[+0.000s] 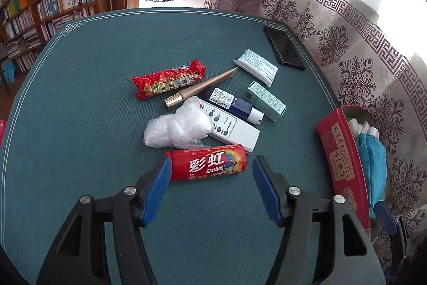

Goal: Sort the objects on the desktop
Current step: 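Reach back to the table and grasp the crumpled clear plastic bag with the left tool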

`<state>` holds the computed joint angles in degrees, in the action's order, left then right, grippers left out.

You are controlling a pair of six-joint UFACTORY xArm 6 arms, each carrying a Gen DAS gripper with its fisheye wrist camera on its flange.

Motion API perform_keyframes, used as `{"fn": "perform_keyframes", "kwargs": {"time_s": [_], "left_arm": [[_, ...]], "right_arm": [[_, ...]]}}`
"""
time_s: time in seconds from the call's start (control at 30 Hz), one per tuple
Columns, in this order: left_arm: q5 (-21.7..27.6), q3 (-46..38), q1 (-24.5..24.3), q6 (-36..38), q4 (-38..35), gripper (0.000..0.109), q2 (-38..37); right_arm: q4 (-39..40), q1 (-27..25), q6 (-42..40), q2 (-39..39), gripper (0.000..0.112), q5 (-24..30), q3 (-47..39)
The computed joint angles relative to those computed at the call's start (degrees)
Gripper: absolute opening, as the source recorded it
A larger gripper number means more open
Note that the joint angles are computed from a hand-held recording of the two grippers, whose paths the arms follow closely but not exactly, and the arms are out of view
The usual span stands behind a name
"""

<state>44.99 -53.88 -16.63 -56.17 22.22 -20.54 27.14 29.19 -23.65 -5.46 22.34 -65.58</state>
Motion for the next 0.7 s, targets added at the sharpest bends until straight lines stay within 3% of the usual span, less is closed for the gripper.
{"fn": "perform_keyframes", "kwargs": {"time_s": [0.3,0.6,0.7], "left_arm": [[-5.2,4.7,4.9,3.6,-4.6,0.066,-1.6],[-8.6,0.4,8.6,13.8,-9.3,0.066,6.3],[-9.8,-1.0,9.7,16.0,-10.7,0.076,8.5]], "right_arm": [[-3.3,1.9,2.8,3.9,0.081,3.1,-3.8],[-2.9,2.5,4.5,12.2,0.081,12.6,-14.4],[-4.2,3.1,5.4,15.1,0.081,14.5,-17.7]]}}
